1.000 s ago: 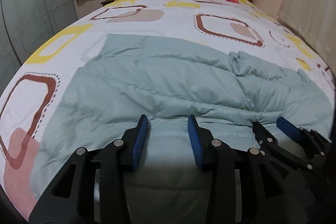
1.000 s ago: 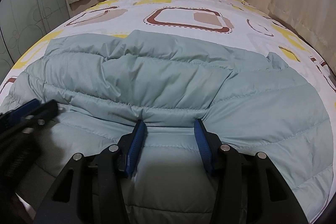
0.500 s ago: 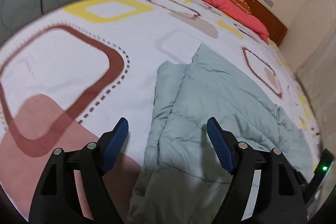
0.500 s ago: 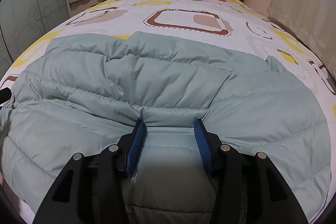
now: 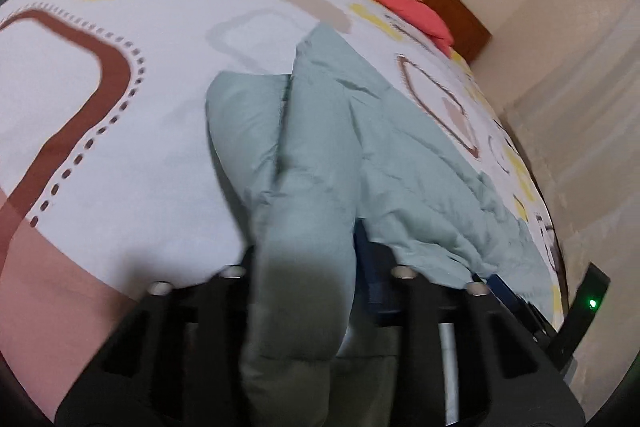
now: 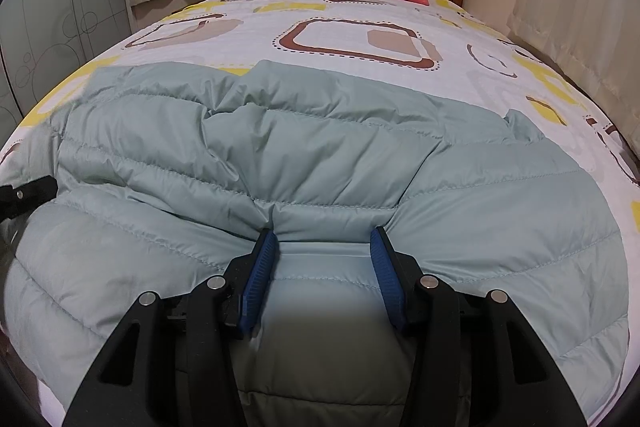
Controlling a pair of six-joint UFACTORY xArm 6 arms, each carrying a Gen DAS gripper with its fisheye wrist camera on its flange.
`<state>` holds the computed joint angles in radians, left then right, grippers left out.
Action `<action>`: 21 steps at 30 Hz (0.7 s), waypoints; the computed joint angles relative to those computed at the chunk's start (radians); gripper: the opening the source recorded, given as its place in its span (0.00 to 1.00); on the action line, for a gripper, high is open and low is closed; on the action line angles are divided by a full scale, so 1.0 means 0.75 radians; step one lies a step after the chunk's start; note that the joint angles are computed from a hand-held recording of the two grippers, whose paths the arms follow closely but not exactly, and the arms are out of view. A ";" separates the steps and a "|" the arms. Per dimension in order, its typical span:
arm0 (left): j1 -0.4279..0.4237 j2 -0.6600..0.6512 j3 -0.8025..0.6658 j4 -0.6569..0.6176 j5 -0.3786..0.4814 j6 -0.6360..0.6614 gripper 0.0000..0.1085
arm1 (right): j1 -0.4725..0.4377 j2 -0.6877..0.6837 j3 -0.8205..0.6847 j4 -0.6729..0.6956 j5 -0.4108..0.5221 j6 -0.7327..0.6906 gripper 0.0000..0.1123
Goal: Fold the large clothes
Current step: 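Grasp the jacket sleeve with the left tool and lift it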
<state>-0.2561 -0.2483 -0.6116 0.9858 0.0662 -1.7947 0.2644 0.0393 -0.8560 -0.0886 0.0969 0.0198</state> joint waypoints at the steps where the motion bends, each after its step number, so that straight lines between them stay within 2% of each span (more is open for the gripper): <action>1: -0.010 -0.007 -0.016 0.058 0.026 -0.041 0.19 | 0.000 -0.001 -0.001 -0.005 0.001 0.005 0.44; 4: -0.043 -0.030 -0.044 0.125 0.093 -0.097 0.15 | 0.000 -0.002 -0.001 -0.011 0.002 0.011 0.44; 8: -0.134 -0.064 -0.092 0.182 0.258 -0.099 0.14 | 0.000 -0.008 -0.003 0.022 0.006 -0.011 0.46; 10: -0.184 -0.072 -0.123 0.196 0.342 -0.081 0.13 | 0.006 -0.014 -0.010 0.135 0.022 -0.099 0.48; 12: -0.202 -0.069 -0.145 0.187 0.368 -0.053 0.13 | 0.004 -0.038 -0.012 0.322 0.043 -0.233 0.49; 14: -0.224 -0.077 -0.164 0.177 0.398 -0.030 0.13 | -0.010 -0.072 0.006 0.394 0.044 -0.279 0.49; 17: -0.268 -0.073 -0.200 0.171 0.459 -0.002 0.13 | -0.051 -0.129 0.045 0.410 0.032 -0.296 0.49; 21: -0.315 -0.064 -0.234 0.171 0.511 0.021 0.13 | -0.143 -0.214 0.096 0.541 0.048 -0.395 0.49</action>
